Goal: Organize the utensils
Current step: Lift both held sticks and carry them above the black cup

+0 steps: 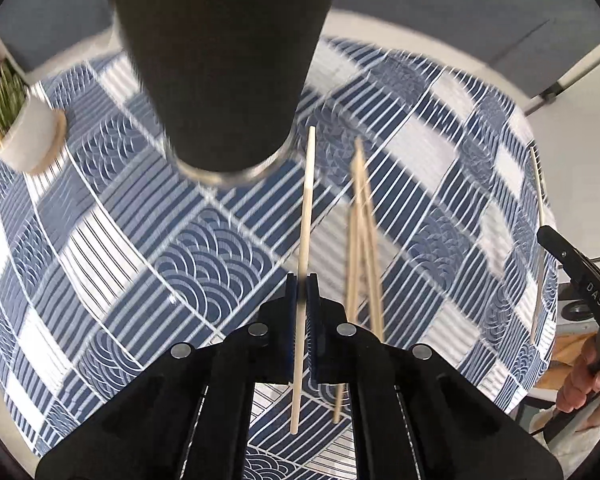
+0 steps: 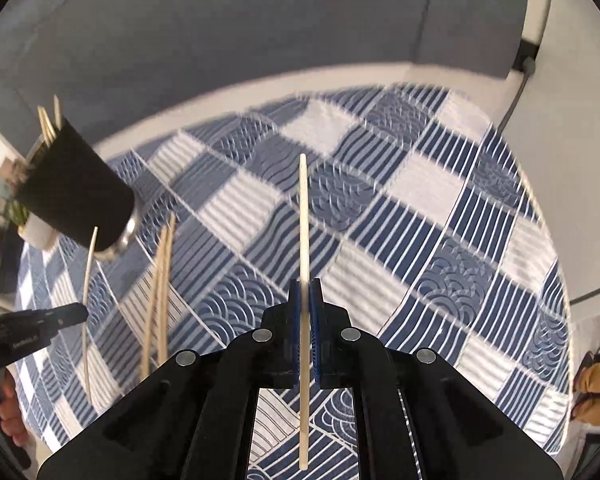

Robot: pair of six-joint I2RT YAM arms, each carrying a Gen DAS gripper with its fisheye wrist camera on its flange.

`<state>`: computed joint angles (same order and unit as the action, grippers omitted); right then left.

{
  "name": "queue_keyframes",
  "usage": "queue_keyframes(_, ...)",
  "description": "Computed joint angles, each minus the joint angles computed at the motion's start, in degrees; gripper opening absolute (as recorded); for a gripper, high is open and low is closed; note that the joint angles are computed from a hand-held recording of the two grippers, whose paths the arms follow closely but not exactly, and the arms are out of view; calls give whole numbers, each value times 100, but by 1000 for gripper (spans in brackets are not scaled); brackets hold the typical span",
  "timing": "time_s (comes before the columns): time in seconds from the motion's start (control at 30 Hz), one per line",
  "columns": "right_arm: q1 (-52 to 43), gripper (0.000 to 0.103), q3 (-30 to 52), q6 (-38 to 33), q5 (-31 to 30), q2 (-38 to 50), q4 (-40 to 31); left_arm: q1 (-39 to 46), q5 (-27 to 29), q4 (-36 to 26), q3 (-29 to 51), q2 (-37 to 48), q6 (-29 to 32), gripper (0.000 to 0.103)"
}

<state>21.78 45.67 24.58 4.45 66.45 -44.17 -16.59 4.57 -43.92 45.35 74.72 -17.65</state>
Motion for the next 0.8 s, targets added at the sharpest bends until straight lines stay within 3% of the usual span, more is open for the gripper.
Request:
queue_keyframes(0.17,241,5,806,23,217,-48,-257,-272,-247,-459,761,-258,-82,5)
queue_keyframes(0.43,855,5,2534,-42,610,475,-657,108,-334,-1191,2190,-386,363,5)
queue_keyframes(0.63,1371,5,3889,-152,852,1206,-757,777,-17,-1465,3046,-329,831,5)
queue_keyframes(0.8,1692,5,4472,-432,681,1649,-140,1533,605,-1561,3602,-178,1256,5)
